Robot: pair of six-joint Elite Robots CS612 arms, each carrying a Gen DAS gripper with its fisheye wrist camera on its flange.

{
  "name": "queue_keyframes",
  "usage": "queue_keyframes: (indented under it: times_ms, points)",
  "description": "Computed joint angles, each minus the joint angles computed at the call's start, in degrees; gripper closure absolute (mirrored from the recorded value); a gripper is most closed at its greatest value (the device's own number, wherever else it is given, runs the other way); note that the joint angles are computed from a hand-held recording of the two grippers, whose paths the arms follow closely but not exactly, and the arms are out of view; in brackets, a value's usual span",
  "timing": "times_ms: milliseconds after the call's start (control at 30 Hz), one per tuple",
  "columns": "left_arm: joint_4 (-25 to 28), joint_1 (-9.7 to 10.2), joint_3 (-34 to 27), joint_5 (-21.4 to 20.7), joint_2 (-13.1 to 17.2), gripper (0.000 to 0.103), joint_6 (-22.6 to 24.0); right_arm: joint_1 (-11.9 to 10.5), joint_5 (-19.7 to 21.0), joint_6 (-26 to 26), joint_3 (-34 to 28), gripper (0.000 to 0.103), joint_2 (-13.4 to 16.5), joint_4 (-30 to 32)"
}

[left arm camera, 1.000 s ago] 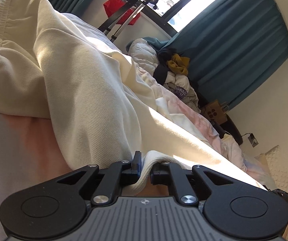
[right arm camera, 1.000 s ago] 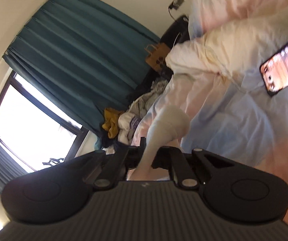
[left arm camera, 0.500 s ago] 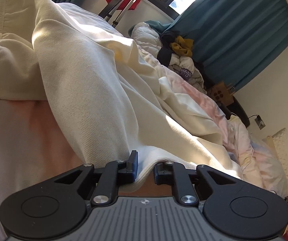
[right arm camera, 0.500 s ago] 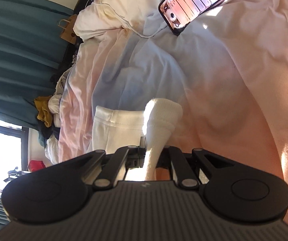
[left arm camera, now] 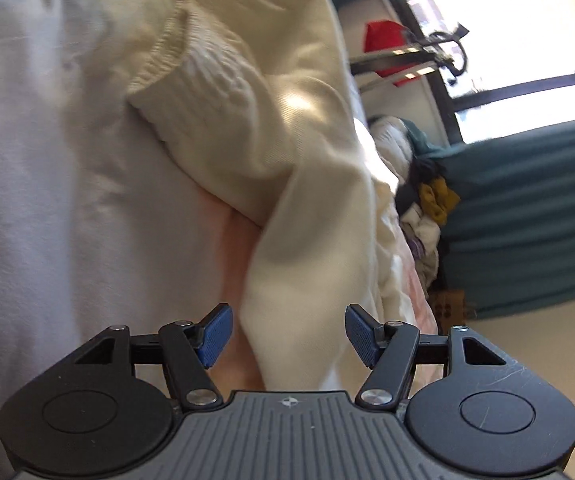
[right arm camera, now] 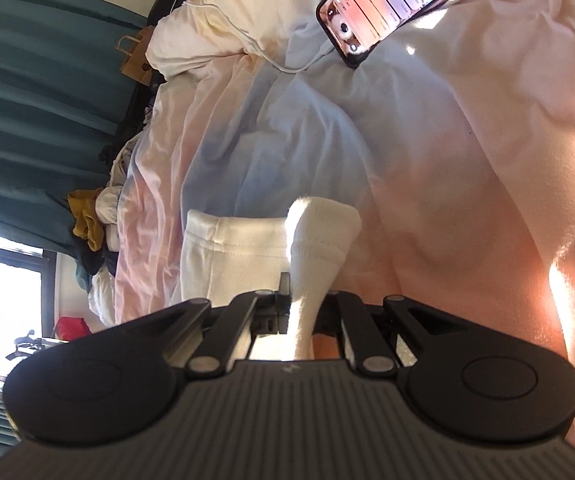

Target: Fold clothes

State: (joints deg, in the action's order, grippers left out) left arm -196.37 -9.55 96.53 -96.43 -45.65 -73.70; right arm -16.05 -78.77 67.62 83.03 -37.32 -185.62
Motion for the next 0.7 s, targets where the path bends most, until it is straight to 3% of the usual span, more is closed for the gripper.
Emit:
queue_keyframes:
  times_ms: [233,467,500,567,600,700]
  points:
    - [-0.23,1.02,-0.95,6.17,1.89,0.039,-10.92,0.01,-0.13,1.78,0.16,0.097,0.17,-1.38]
    - [-2.48,1.62,-3.67,9.16,4.28,0.040,-15.28,0.20,-0.85,2.10,-0.18,0.097,0.36,-1.53]
    - [-2.62,1.74,-4.04,9.56,4.59,0.044,-16.01,0.21,-0.93,2.13,-0.28,0.097,0.43,-1.43]
    - [-1.17,1.39,-4.88,12.09,4.87,0.061,-17.53,0.30,-1.35,2.02,-0.58,0.097,0.61,-1.15]
    - [-0.06,1.15,-5.03,13.58,4.77,0.084,-17.56,0.39,-1.70,1.96,-0.71,0.097,0.76,-1.41]
    - [1.91,0.23,-4.26,17.82,3.71,0.092,-15.18,0.57,-2.55,1.20,-0.94,0.097,0.99,-2.08]
